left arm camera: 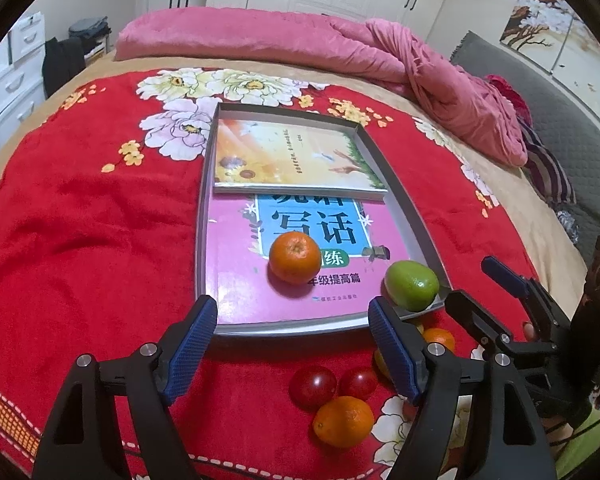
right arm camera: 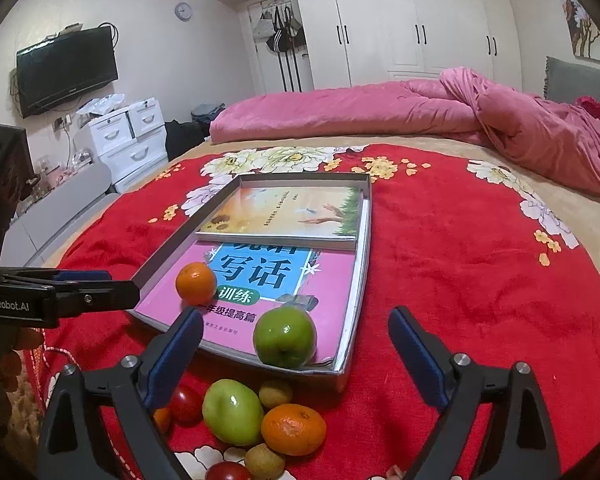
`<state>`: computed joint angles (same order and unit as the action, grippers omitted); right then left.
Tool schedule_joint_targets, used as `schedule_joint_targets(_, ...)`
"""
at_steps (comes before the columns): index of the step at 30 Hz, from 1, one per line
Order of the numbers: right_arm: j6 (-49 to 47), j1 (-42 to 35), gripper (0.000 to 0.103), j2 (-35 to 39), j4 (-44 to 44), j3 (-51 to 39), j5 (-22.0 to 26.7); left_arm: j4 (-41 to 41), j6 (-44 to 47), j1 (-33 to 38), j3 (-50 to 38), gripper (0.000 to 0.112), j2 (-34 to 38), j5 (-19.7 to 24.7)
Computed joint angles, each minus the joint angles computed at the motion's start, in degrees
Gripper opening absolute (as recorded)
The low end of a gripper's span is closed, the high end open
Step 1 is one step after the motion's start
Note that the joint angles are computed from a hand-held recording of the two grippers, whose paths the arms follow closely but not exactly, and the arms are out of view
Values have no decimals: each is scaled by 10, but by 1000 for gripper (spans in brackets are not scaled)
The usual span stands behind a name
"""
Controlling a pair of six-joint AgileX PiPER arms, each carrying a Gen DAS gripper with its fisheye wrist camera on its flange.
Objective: Organize fruits
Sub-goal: 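Withdraw both open grippers from the tray back toward the fruit cluster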
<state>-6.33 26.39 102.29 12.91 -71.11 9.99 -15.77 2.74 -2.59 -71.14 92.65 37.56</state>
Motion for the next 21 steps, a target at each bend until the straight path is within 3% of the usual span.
schedule_joint_targets(9, 18, -2, 95, -18, -13, 14, -5, -16, 16, 6, 7, 79, -21, 7)
schedule_joint_targets(21, 112, -25, 96, -42, -92, 29, -11, -31, 30, 14, 8, 79, -35, 12)
